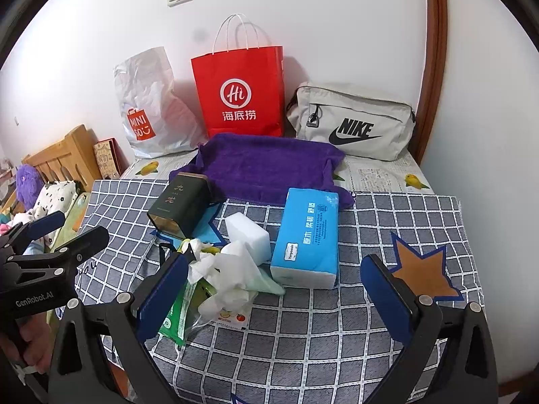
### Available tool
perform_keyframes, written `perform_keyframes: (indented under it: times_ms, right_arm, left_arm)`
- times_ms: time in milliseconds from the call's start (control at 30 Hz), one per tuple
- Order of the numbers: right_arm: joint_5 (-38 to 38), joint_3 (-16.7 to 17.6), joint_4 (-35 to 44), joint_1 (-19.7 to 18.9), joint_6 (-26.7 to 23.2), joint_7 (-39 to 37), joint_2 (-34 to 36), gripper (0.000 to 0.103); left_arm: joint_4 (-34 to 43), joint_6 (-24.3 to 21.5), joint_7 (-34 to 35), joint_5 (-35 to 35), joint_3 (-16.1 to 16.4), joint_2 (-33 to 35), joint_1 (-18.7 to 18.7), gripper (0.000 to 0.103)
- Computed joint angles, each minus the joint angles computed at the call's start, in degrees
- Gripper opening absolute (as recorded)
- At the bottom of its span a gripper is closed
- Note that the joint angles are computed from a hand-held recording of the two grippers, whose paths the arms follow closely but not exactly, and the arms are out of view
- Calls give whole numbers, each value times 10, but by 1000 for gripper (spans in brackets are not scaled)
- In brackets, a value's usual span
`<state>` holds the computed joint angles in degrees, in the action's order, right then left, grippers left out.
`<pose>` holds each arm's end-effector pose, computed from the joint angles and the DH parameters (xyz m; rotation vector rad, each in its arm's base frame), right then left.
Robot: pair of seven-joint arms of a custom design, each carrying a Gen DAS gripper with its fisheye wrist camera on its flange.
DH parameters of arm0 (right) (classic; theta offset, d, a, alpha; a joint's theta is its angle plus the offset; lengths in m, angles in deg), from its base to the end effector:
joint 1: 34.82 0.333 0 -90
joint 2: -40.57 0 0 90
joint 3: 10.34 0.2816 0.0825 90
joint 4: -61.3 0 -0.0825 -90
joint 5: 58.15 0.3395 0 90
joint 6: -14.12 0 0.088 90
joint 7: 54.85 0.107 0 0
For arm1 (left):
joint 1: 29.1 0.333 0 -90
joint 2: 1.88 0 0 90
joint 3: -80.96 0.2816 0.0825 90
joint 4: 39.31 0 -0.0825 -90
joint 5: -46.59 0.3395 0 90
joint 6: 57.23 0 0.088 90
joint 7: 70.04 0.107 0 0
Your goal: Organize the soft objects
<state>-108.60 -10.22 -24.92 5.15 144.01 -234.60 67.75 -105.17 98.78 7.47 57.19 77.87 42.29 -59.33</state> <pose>0.5215 0.4128 0.4176 -1.4050 2.0885 -0.8057 0.6231 -0.4000 0.4278 -1.3474 2.1945 -0.9560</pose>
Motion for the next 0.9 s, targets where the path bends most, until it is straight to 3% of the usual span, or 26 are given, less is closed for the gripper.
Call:
perform_keyframes:
  times_ms: [900]
  right_arm:
    - [-13,-1,3,7,-10,8,0,101]
  left_arm:
    - [-34,25,4,-1,3,-18,0,103]
